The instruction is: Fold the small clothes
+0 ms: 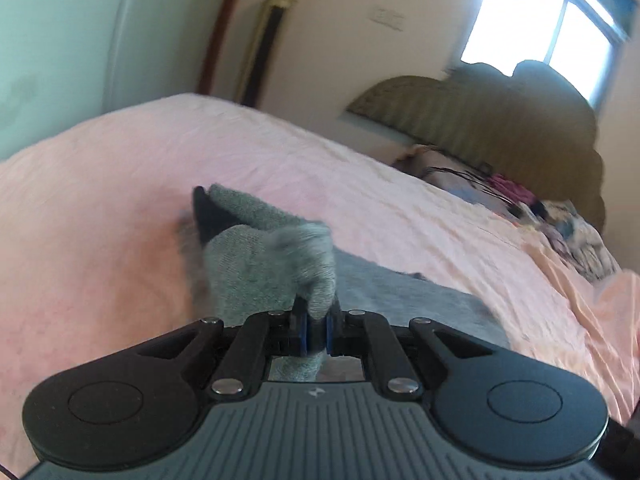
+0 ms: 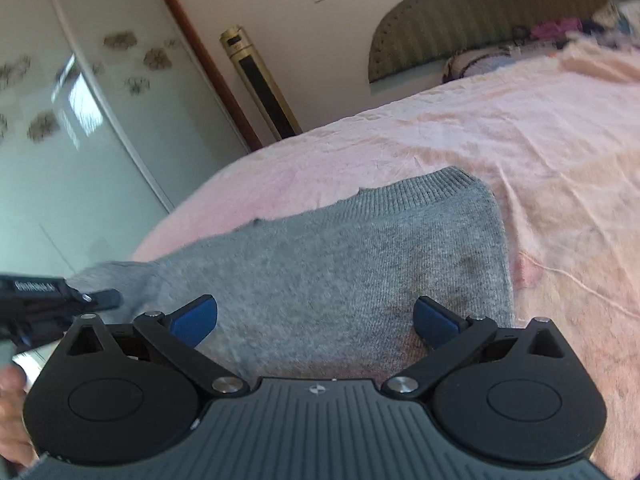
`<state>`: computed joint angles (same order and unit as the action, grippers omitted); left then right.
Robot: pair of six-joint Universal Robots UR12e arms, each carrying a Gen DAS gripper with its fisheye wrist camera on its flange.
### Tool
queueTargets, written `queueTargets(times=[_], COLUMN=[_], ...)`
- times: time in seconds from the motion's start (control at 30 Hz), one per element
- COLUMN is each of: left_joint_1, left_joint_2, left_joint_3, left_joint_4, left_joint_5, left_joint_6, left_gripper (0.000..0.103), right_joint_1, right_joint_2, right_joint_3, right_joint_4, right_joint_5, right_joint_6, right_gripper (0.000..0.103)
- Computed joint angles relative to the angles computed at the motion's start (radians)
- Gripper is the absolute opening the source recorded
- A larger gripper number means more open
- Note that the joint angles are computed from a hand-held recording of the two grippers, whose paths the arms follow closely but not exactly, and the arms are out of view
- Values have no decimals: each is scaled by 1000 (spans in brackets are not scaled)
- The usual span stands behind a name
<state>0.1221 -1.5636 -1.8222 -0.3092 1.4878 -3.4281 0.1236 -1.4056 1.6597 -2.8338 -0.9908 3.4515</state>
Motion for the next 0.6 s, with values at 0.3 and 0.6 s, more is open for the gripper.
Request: queueTargets(times=[0.3, 0.6], left_joint_1=[-78, -47], left_joint_2=[-25, 16], left_joint_3=[5, -21], left_joint_4=[-4, -56], left_joint_5=[-155, -84], left_joint_6=[251, 203], left_gripper=[4, 6], right_joint_1=[36, 42], right_joint_2=[20, 27], right_joint_3=[-143, -111], right_joint_4=[368, 334], right_joint_5=[-305, -339], right_joint_6=[-273, -318], right_gripper=[103, 103])
